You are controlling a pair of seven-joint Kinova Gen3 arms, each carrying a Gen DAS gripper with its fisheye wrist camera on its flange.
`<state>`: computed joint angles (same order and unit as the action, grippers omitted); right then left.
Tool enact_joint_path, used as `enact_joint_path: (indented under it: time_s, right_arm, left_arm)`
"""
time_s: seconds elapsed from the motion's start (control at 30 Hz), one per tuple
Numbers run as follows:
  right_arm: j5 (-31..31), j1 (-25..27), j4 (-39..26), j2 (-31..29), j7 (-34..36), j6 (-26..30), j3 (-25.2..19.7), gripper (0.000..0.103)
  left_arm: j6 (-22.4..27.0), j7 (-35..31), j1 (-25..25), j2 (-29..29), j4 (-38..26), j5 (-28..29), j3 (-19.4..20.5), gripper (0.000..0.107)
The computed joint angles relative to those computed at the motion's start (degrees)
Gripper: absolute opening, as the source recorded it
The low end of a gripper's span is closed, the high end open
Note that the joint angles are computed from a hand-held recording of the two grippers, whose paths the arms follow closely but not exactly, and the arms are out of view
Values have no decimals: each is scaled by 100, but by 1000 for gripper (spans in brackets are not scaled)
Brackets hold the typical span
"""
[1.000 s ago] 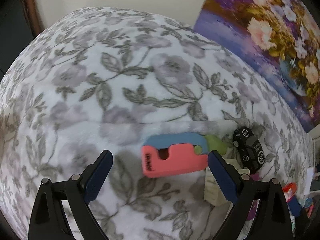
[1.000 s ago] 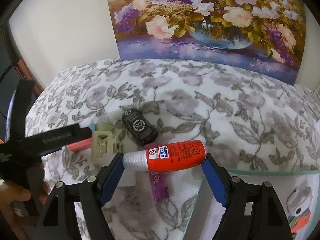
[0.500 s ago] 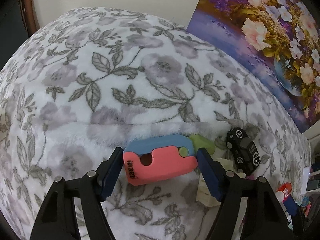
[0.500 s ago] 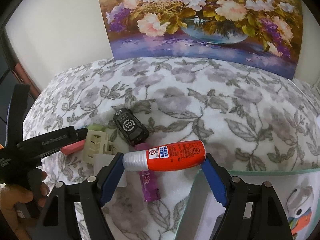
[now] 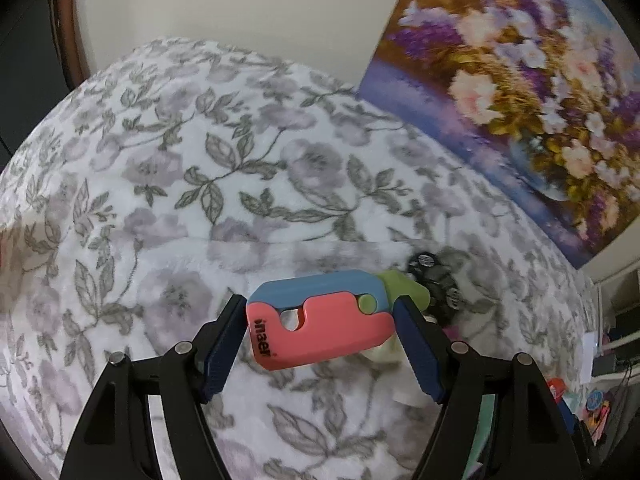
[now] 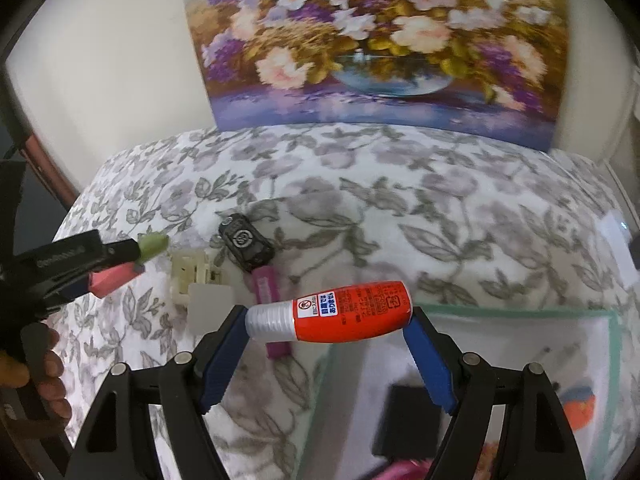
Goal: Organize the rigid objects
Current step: 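Carry the glue tube and pink case into the tray and open both tools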
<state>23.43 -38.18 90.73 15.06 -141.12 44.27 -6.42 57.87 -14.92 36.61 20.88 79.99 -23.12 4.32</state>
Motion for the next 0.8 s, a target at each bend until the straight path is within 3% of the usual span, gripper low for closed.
enact_joint_path:
  time_s: [0.3,0.6,0.8]
  right_arm:
    - [-34,335,584,-696,-578,463,-66,81]
    - [-435,1065,1289,-1335,-893,696,-222,81]
    - [-615,1453,1519,-1474,-812,744,-231,81]
  left_arm:
    - [262,-187,508,170,-748,-174,181,76]
    - [487,-995,1040,869,-1784,227,246,76]
    - [950,-1567,1473,1472,-2773,378,131,76]
